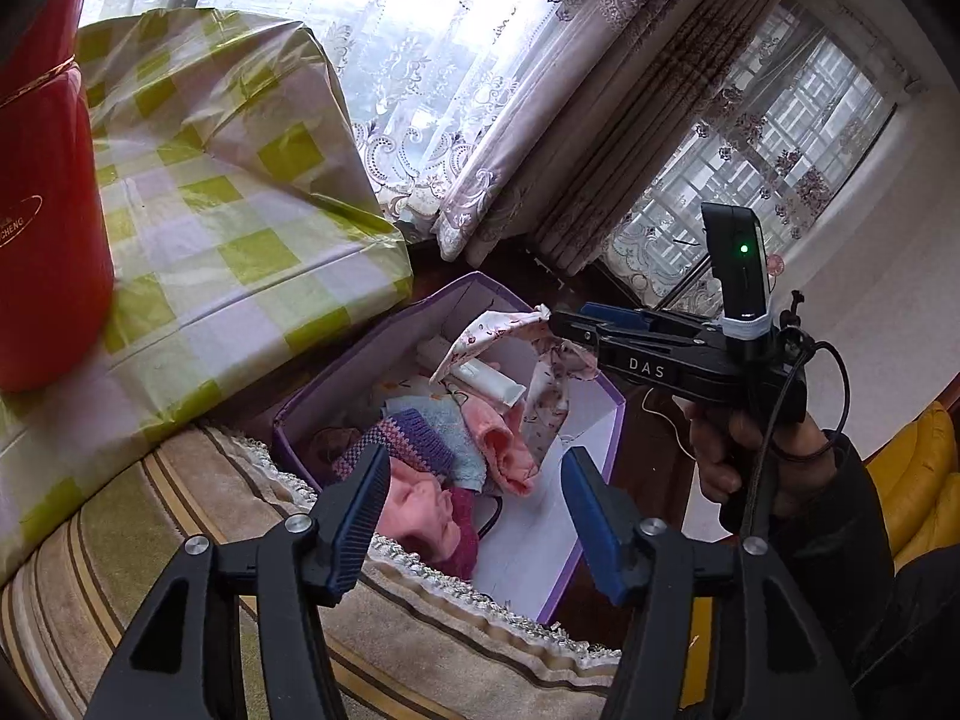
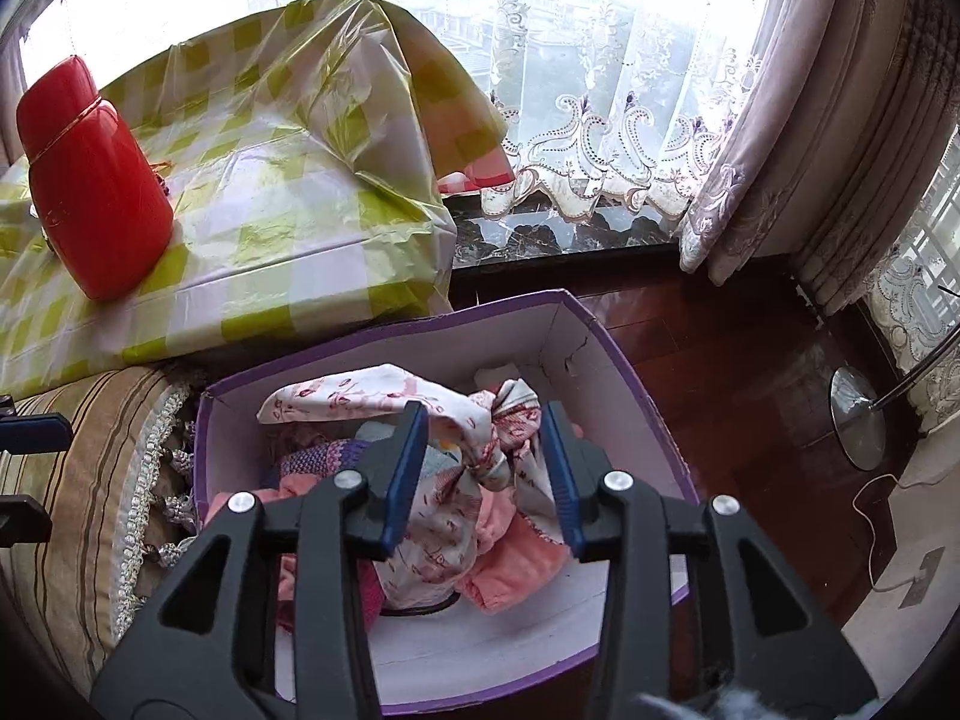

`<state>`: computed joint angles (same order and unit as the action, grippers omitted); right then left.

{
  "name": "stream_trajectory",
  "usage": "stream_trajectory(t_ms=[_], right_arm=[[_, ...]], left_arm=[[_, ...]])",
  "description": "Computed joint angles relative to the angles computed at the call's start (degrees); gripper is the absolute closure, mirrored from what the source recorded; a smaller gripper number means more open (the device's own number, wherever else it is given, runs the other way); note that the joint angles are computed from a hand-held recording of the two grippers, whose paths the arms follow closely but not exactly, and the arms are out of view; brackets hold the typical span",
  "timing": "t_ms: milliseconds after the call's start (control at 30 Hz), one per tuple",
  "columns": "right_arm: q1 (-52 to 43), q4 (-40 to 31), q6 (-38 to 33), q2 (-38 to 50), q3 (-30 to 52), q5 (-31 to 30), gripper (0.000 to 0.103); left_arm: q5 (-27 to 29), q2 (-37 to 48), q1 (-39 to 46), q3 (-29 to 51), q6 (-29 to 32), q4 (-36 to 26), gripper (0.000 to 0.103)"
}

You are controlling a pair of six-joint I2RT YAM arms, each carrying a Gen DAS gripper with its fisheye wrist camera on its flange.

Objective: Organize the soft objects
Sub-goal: 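Move both open tools back over the orange bag and magenta glove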

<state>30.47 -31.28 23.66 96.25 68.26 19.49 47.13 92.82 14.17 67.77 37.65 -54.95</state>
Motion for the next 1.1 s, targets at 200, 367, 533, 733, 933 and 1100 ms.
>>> stream_trajectory(t_ms=[200, 367, 533, 733, 933, 1100], right_arm=[[-2.0, 1.7, -1.7, 0.1, -0.4, -2.3, 0.042], [-2.2, 1.6, -4.4, 2.5, 2.8, -2.7, 0.041], [-2.0, 1.9, -7.4, 6.9, 8.9, -3.5, 0.041], [-1.9, 0.1, -11.7, 13.8, 20.0, -6.5, 0.04], [-2.4, -3.7, -14.5, 21.1, 32.4, -8.8, 0.04], [-3.3, -8.9, -18.0, 28.0, 46.0, -10.2, 0.04]], left_arm=[[0.5, 0.0, 2.3, 0.3, -0.6, -0.3, 0.043], [1.2, 0.4, 6.0, 1.3, -1.5, -0.1, 0.043], [0.9, 2.3, 11.2, 3.5, -2.6, 1.3, 0.043], [0.6, 7.5, 18.7, 9.3, -4.5, 2.6, 0.043], [0.2, 13.5, 25.3, 16.0, -6.1, 3.0, 0.043], [-0.1, 18.4, 29.6, 22.0, -6.6, 3.0, 0.043]])
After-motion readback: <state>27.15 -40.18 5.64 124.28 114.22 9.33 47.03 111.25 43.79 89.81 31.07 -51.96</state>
